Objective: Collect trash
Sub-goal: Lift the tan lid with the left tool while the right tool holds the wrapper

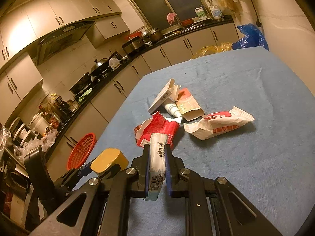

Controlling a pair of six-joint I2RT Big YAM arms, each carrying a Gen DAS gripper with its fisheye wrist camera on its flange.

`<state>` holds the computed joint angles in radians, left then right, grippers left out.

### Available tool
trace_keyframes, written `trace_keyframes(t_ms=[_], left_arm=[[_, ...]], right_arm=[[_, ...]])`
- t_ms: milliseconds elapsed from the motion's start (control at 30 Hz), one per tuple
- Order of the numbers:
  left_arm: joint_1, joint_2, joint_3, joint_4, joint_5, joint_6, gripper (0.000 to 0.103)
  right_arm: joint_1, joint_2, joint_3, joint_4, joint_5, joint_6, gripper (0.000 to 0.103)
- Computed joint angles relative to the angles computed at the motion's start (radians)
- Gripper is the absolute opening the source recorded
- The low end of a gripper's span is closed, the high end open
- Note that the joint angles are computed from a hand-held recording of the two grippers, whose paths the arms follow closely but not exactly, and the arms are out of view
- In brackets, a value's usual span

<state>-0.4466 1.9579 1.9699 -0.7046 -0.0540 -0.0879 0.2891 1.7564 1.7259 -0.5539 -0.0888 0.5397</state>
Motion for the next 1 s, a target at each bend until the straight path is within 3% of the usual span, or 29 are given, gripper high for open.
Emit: trace_keyframes(t_ms=[300, 533, 600, 867, 1000], left_arm=[[0.002, -0.030, -0.028, 0.023, -0.002, 0.008, 0.064], [0.025, -0.031, -0.024, -0.040, 0.055, -0.023, 0.064], [0.032, -0.034, -0.032, -0.059, 0.077, -0.017, 0.072], [0.022, -0.026, -0.054, -0.082, 0.076, 0.020, 0.074], [0.021, -0.027, -0.058, -0.083, 0.066, 0.004, 0.080]], right_arm=[[0.021, -0.004, 0.010, -0.013, 0.009, -0.019, 0.014], [0.019, -0.016, 0.003, -0.013, 0.025, -0.017, 0.014], [0.017, -0.018, 0.000, -0.013, 0.025, -0.016, 0.014], [0.003, 0.005, 0.018, -0.027, -0.008, -0.018, 0.014], [-0.001, 0.014, 0.027, -0.022, -0.014, -0.016, 0.014]])
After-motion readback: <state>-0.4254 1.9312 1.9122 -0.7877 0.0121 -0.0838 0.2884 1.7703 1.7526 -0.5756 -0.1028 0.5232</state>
